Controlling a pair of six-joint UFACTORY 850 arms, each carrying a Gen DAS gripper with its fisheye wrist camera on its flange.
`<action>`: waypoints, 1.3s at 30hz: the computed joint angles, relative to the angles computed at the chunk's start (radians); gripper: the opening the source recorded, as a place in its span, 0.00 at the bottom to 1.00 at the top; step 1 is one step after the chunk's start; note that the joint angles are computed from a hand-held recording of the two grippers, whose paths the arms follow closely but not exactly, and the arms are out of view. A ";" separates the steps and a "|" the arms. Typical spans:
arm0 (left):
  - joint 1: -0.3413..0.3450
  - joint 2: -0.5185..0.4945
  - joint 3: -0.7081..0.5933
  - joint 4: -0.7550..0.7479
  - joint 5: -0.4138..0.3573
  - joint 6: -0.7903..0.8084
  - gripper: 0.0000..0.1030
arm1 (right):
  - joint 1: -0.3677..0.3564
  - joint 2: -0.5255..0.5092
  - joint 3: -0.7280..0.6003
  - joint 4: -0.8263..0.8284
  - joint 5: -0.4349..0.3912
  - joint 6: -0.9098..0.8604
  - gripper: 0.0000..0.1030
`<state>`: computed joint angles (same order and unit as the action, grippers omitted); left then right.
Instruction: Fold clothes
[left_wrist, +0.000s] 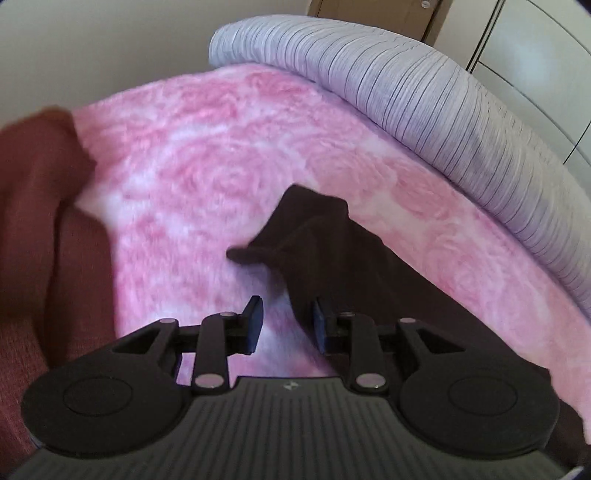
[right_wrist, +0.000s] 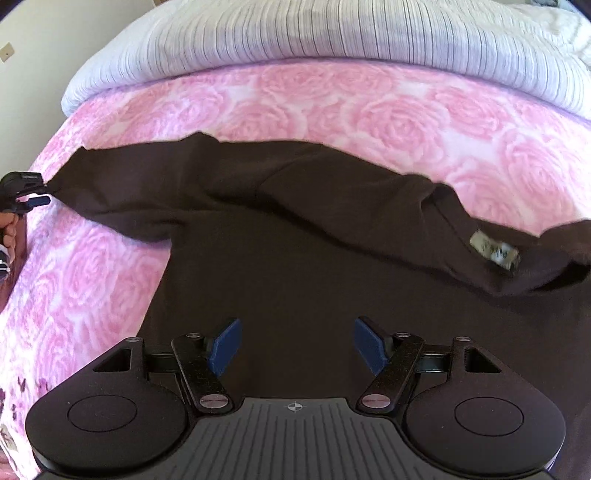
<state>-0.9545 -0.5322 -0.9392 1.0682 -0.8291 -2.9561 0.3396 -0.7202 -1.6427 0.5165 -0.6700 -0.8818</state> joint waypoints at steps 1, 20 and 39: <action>0.002 0.006 0.006 0.018 0.006 -0.008 0.23 | 0.003 0.004 0.008 -0.010 0.003 0.008 0.69; 0.019 0.101 0.086 0.068 -0.098 0.174 0.06 | 0.232 -0.031 0.072 0.081 0.232 -0.446 0.69; -0.045 0.049 -0.140 0.085 -0.104 0.606 0.12 | -0.016 -0.028 -0.024 -0.227 0.129 0.029 0.69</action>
